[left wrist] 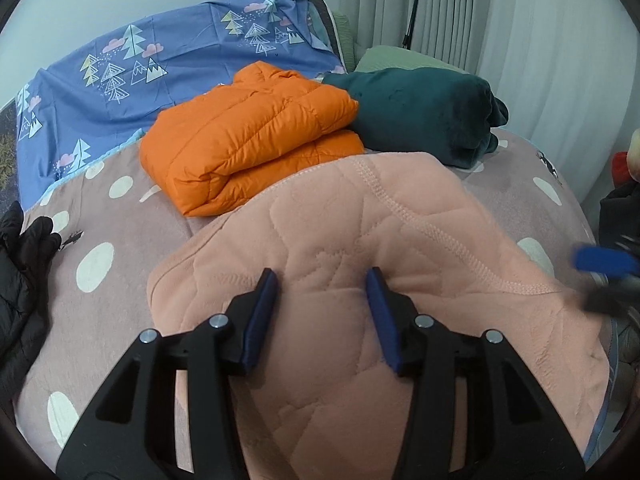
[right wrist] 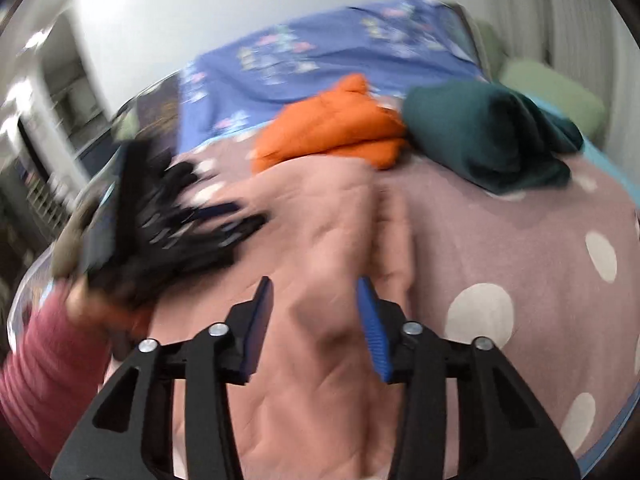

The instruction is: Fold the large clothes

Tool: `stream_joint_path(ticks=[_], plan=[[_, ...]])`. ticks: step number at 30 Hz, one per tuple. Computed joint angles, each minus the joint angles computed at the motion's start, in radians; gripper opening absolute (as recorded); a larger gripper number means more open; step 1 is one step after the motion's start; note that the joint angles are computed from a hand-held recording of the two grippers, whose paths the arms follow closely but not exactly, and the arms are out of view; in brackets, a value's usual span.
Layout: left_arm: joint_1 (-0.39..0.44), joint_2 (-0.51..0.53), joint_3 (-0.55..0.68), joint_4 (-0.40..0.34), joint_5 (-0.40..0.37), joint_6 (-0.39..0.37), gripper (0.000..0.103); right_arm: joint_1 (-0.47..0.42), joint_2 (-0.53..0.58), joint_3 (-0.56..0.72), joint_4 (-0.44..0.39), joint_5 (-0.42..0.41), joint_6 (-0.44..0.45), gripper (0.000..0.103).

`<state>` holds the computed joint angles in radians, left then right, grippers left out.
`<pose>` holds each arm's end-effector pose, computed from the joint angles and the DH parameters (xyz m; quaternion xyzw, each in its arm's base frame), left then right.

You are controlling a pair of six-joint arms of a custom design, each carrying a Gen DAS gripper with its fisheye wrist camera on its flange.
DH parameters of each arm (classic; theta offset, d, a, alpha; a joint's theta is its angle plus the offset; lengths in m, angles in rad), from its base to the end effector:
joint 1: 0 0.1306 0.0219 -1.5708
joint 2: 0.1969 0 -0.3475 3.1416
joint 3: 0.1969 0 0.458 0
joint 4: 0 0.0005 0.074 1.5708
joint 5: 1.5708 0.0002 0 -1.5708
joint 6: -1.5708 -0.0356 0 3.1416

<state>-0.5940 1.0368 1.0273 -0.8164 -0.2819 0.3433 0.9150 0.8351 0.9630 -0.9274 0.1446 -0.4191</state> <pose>0.3684 -0.2374 0.3745 0.0646 0.9214 -0.0460 0.3805 0.2324 0.2929 0.4088 -0.2004 0.9025 0.1795 0.3362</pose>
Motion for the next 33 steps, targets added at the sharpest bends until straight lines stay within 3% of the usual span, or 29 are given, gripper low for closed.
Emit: stream_joint_path(ticks=[2,3,5,7,10,13,18,21,23,26,30,33], plan=[[-0.004,0.004,0.003,-0.001,-0.008,-0.001,0.048,0.038,0.039,-0.017,-0.069,0.078,-0.027,0.038],[-0.004,0.006,0.003,0.002,-0.008,-0.002,0.048,0.033,0.06,-0.032,-0.075,0.077,-0.036,0.039],[-0.009,0.005,0.0,0.011,-0.009,-0.006,0.048,-0.015,0.052,-0.1,0.003,-0.007,-0.074,0.041],[-0.033,0.006,0.004,0.008,-0.076,-0.02,0.049,-0.04,0.038,-0.096,0.002,-0.06,-0.118,0.04],[-0.058,-0.034,0.001,-0.006,-0.122,0.008,0.05,-0.026,0.049,-0.088,-0.005,-0.035,-0.083,0.041],[-0.09,-0.154,-0.047,-0.015,-0.115,0.06,0.063,-0.03,0.037,-0.105,0.012,-0.046,-0.089,0.041],[-0.232,-0.393,-0.19,-0.054,-0.157,0.127,0.063,-0.033,0.02,-0.127,0.043,-0.061,-0.098,0.042],[-0.37,-0.481,-0.256,-0.146,-0.235,0.204,0.063,-0.016,0.003,-0.135,0.033,-0.042,-0.102,0.042],[-0.455,-0.496,-0.28,-0.206,-0.274,0.267,0.066,-0.012,0.003,-0.133,0.028,-0.037,-0.105,0.042],[-0.514,-0.461,-0.292,-0.246,-0.283,0.304,0.068,-0.011,0.0,-0.133,0.027,-0.036,-0.106,0.042],[-0.5,-0.35,-0.274,-0.286,-0.334,0.361,0.068,-0.001,-0.01,-0.141,0.031,-0.024,-0.118,0.043],[-0.474,-0.34,-0.285,-0.286,-0.334,0.377,0.068,-0.003,-0.014,-0.146,0.039,-0.033,-0.112,0.044]])
